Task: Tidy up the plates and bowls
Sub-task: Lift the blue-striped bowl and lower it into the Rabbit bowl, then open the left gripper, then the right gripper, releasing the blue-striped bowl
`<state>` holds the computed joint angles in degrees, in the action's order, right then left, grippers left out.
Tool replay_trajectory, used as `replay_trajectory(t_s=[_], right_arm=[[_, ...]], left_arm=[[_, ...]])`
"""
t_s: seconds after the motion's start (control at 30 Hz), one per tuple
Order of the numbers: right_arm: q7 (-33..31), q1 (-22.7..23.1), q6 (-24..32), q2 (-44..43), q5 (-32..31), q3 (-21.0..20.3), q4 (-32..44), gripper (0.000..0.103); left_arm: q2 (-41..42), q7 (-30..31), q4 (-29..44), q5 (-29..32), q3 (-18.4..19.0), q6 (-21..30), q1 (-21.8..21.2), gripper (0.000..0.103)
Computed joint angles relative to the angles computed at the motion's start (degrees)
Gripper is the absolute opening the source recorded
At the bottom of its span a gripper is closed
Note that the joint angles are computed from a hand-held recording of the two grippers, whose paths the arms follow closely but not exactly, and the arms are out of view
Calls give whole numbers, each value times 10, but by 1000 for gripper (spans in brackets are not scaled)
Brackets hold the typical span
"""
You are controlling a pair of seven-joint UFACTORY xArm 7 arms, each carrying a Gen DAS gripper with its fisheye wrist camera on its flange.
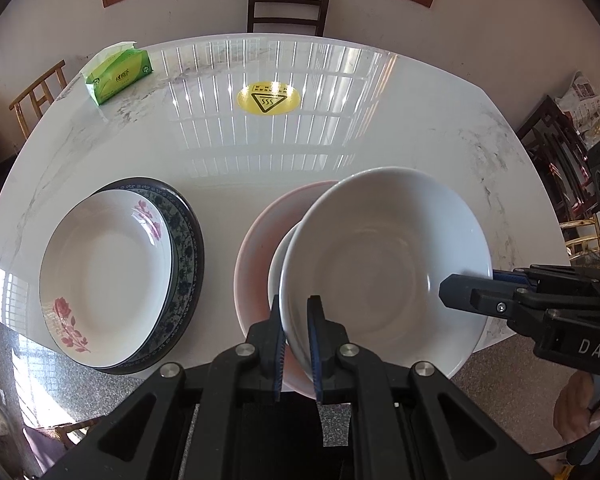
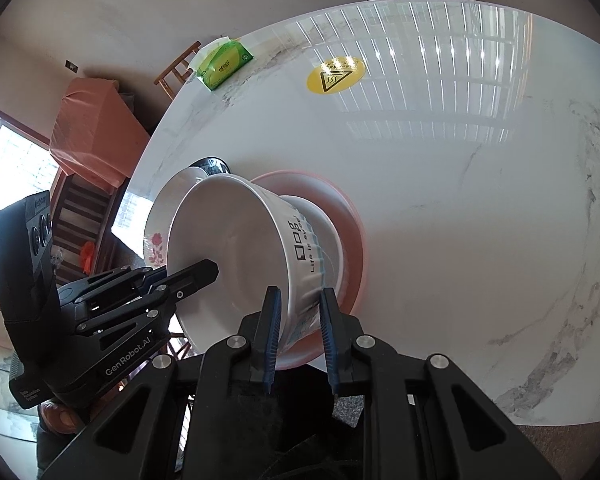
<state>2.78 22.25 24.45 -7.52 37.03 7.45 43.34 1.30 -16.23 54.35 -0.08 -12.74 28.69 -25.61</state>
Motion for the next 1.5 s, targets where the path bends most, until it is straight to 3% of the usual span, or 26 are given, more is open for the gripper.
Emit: replay_trajectory(t_s=[0.5,1.03,1.13,1.3,1.4,1.5], right_arm=[[-9,0,-7,13,14,3,1,19],[-13,-2,-12,17,25,6,-1,22],[-24,0,-15,15,38,5,-4,22],[-53,9,-41,2,74,2,-21,22],[-58,16,-83,-18,75,4,-44,22],[-5,10,-136,-45,4,18,-76,22]], left_arm=[[8,-8,0,9,2,-5,0,10],[8,-38,-9,58,4,-26,-2,14],[2,-64,-14,99,4,-35,-4,14],[-7,-45,-27,82,4,-50,0,15],[-26,-52,-50,88,5,-73,6,22],[-51,-70,-79,101,5,-108,14,34]])
